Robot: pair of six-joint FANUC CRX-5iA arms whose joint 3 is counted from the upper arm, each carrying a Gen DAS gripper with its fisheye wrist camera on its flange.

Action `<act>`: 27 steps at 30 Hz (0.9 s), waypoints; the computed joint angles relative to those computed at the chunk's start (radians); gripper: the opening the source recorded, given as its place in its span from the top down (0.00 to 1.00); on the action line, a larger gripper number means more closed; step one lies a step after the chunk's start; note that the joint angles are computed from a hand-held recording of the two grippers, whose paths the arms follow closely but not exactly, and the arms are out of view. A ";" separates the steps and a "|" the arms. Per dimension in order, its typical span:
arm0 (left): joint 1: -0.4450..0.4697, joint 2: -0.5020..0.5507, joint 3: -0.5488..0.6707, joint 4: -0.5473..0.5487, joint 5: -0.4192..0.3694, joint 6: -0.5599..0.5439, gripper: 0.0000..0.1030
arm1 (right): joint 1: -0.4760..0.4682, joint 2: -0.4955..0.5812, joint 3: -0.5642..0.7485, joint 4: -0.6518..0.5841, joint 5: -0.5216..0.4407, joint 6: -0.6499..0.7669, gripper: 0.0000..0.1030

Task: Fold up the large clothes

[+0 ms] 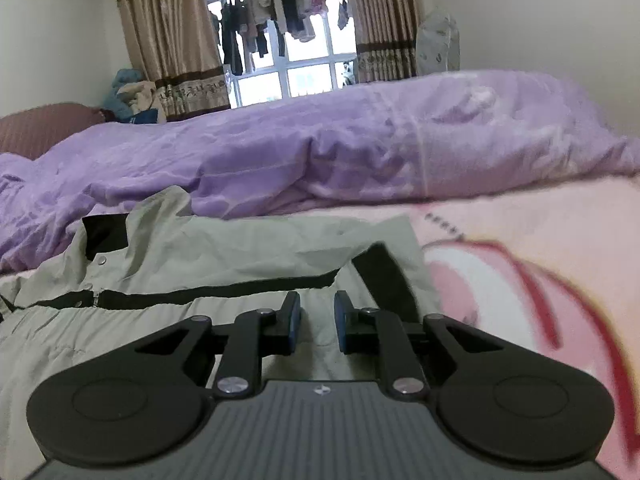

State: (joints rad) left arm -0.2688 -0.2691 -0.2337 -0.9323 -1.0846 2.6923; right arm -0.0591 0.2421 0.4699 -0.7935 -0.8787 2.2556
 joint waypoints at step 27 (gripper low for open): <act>-0.226 0.025 0.108 -0.073 -0.114 0.041 0.00 | -0.001 -0.128 -0.100 -0.076 0.088 -0.103 0.81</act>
